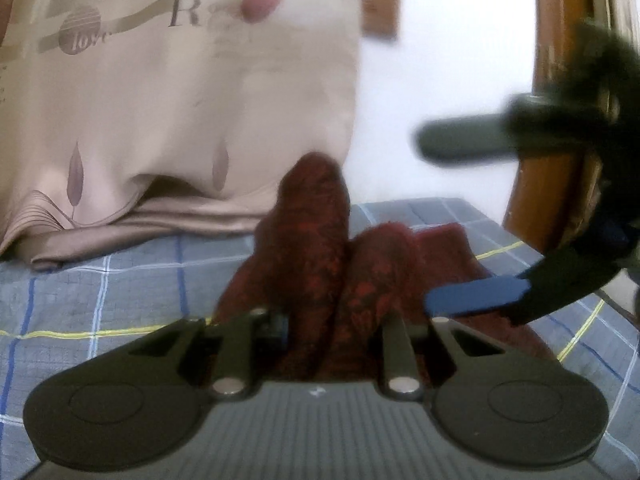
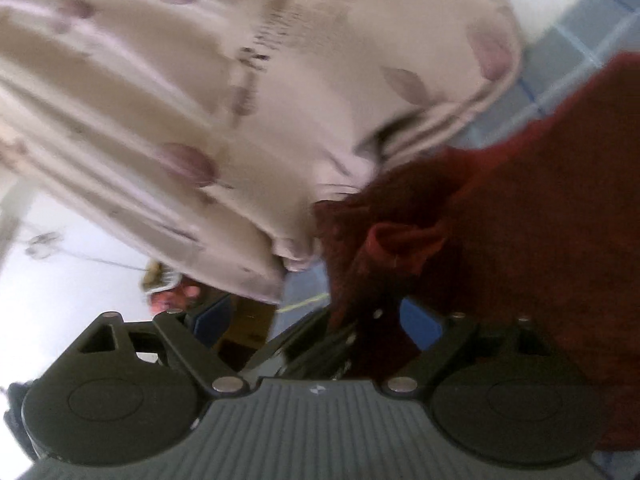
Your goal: Fold small clothes
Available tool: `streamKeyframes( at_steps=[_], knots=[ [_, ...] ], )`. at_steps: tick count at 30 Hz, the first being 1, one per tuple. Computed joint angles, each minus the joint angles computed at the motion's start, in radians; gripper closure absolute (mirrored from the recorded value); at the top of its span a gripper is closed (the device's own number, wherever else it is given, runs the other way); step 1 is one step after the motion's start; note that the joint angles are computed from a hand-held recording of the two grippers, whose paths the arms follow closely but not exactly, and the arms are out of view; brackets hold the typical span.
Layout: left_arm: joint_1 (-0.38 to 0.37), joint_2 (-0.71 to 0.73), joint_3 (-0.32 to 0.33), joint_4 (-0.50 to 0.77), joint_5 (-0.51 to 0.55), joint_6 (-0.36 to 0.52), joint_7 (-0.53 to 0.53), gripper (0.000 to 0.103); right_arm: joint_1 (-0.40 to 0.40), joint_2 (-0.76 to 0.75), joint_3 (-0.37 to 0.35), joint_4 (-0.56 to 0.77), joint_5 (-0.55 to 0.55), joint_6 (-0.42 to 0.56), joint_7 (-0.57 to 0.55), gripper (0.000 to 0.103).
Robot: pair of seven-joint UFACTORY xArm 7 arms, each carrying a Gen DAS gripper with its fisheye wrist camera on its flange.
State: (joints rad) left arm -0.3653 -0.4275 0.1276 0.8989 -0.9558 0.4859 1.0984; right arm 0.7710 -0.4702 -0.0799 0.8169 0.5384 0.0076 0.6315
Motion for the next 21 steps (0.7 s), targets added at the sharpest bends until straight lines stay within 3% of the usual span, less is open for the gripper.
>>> streamKeyframes(
  at_steps=[2, 7, 11, 13, 17, 19, 21],
  knots=[
    [-0.015, -0.014, -0.012, -0.028, -0.014, -0.058, 0.041, 0.08, 0.021, 0.001, -0.03, -0.005, 0.03, 0.018, 0.003, 0.014],
    [-0.071, -0.039, -0.023, -0.08, -0.002, -0.155, 0.094, 0.08, 0.223, -0.012, -0.186, -0.047, 0.118, -0.073, -0.05, 0.014],
    [-0.129, -0.05, -0.012, -0.117, 0.018, -0.228, 0.141, 0.08, 0.339, -0.008, -0.292, -0.056, 0.11, -0.097, -0.044, 0.014],
    [-0.167, -0.055, 0.001, -0.136, 0.028, -0.276, 0.163, 0.08, 0.35, -0.004, -0.309, -0.054, 0.092, -0.096, -0.032, 0.014],
    [-0.218, -0.063, 0.011, -0.173, 0.086, -0.369, 0.164, 0.08, 0.221, 0.023, -0.226, -0.035, 0.055, -0.02, -0.005, 0.019],
    [-0.235, -0.067, 0.022, -0.184, 0.125, -0.372, 0.162, 0.077, 0.067, 0.038, -0.114, -0.025, 0.009, 0.057, 0.031, 0.037],
    [-0.274, -0.079, 0.062, -0.188, 0.141, -0.348, 0.166, 0.062, -0.043, 0.041, -0.039, -0.025, -0.028, 0.11, 0.059, 0.054]
  ],
)
